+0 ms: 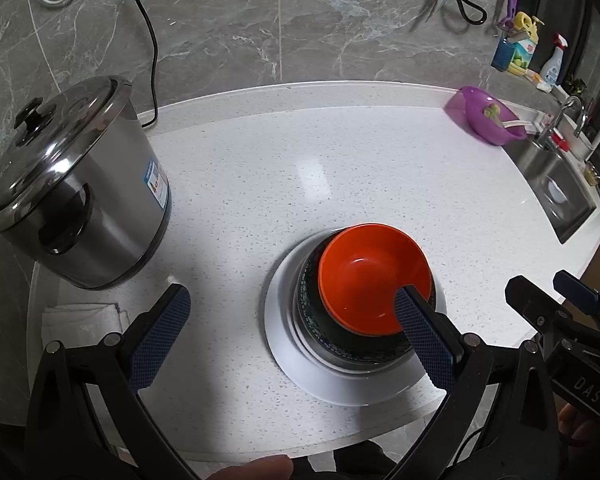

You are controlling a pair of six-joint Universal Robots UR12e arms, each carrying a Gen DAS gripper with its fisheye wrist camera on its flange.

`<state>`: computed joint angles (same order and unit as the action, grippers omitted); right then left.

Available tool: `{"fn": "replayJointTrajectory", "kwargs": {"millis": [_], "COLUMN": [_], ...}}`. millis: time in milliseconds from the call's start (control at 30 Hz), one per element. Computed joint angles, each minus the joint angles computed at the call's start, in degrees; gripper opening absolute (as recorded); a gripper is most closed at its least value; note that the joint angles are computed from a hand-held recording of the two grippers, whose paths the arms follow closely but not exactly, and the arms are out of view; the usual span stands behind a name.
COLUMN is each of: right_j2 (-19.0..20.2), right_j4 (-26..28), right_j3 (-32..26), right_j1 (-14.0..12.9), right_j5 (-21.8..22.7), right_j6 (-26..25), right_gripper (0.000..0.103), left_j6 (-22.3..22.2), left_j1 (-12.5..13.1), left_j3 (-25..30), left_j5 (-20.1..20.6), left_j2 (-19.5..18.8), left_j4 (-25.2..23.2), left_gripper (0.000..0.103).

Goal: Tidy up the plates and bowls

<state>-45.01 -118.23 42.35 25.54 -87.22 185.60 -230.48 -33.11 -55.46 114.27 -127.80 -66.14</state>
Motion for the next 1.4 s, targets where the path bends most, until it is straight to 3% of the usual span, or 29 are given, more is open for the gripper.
{"fn": "replayJointTrajectory", "kwargs": {"millis": [1400], "right_j2": [2.06], "right_j4": [3.39], "right_j3": [-3.53], "right_j1": [0.27], "right_j5": [0.41], "right_j6": [-1.73], "right_gripper": [0.089], "left_j6": [-0.06], "left_j1": [0.49], "left_j3": [-0.24], "left_j5": [-1.14], "left_j2": [-0.10], "left_j4": [-0.22], "left_gripper": [0.102]}}
